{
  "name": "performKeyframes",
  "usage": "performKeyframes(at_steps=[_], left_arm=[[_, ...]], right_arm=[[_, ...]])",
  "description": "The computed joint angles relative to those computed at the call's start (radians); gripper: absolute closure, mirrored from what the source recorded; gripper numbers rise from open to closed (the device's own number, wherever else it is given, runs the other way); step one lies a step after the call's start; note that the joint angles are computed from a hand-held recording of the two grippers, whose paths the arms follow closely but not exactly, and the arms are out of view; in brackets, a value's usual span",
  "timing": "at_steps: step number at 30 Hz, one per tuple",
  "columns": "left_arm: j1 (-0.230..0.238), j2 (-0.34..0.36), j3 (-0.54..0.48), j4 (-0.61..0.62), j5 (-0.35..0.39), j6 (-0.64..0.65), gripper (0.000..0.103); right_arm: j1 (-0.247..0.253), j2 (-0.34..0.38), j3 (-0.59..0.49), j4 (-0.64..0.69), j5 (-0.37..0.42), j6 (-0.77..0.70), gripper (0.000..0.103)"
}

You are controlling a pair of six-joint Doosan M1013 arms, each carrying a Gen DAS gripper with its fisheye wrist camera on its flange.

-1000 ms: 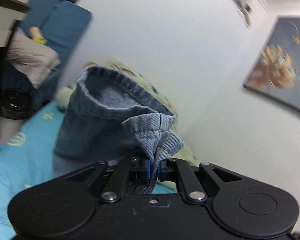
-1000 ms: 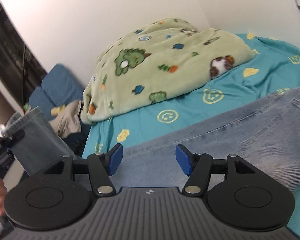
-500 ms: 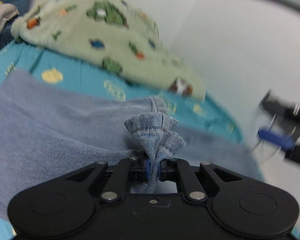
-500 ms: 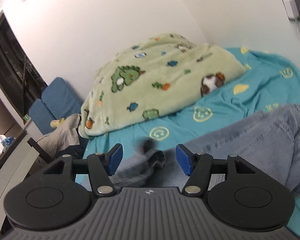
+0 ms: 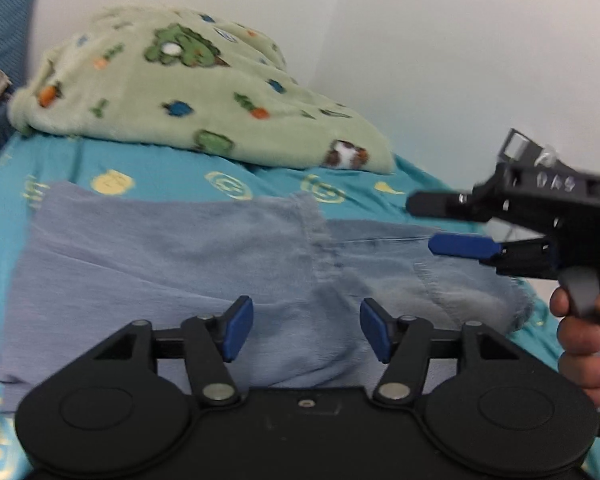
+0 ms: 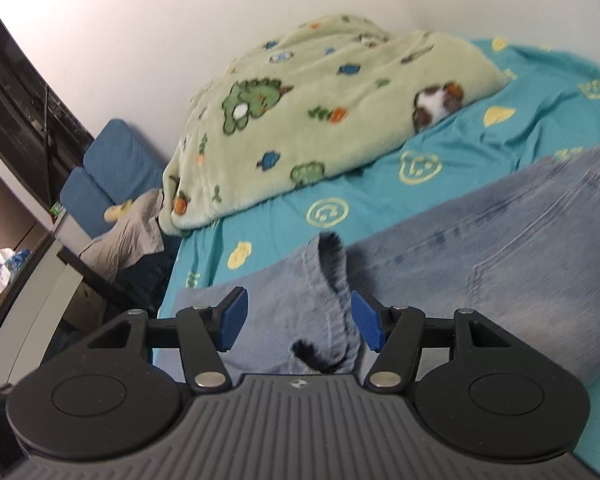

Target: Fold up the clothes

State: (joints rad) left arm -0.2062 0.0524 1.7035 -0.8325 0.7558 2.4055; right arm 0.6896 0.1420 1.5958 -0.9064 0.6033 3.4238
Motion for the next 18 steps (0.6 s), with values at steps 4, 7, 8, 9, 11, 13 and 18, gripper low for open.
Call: performKeyframes(at_steps=[4, 7, 8, 9, 11, 13, 18], left_arm=[[0.015, -0.01, -0.009, 0.176, -0.065, -0.109, 0.04], [0.033, -0.005, -0.019, 0.281, -0.082, -0.201, 0.037], [0.044, -0.002, -0.023, 0.296, -0.081, -0.224, 0.036], [0.054, 0.0, -0.024, 0.311, -0.084, -0.244, 0.035], [0.061, 0.0, -0.019, 0.37, -0.104, -0.279, 0.034], [0.065, -0.001, -0.009, 0.417, -0.137, -0.296, 0.032], [0.086, 0.033, -0.025, 0.447, -0.12, -0.363, 0.029]], right_arm=[[-0.003, 0.02, -0.004, 0.021, -0.028, 0.019, 0.042], [-0.001, 0.042, -0.022, 0.055, -0.006, -0.021, 0.042], [0.0, 0.049, -0.028, 0.065, 0.002, -0.035, 0.042], [0.0, 0.056, -0.033, 0.074, 0.008, -0.042, 0.042], [-0.001, 0.065, -0.035, 0.09, 0.011, -0.043, 0.042], [-0.003, 0.074, -0.038, 0.107, 0.018, -0.048, 0.042], [-0.006, 0.091, -0.04, 0.13, 0.033, -0.036, 0.041]])
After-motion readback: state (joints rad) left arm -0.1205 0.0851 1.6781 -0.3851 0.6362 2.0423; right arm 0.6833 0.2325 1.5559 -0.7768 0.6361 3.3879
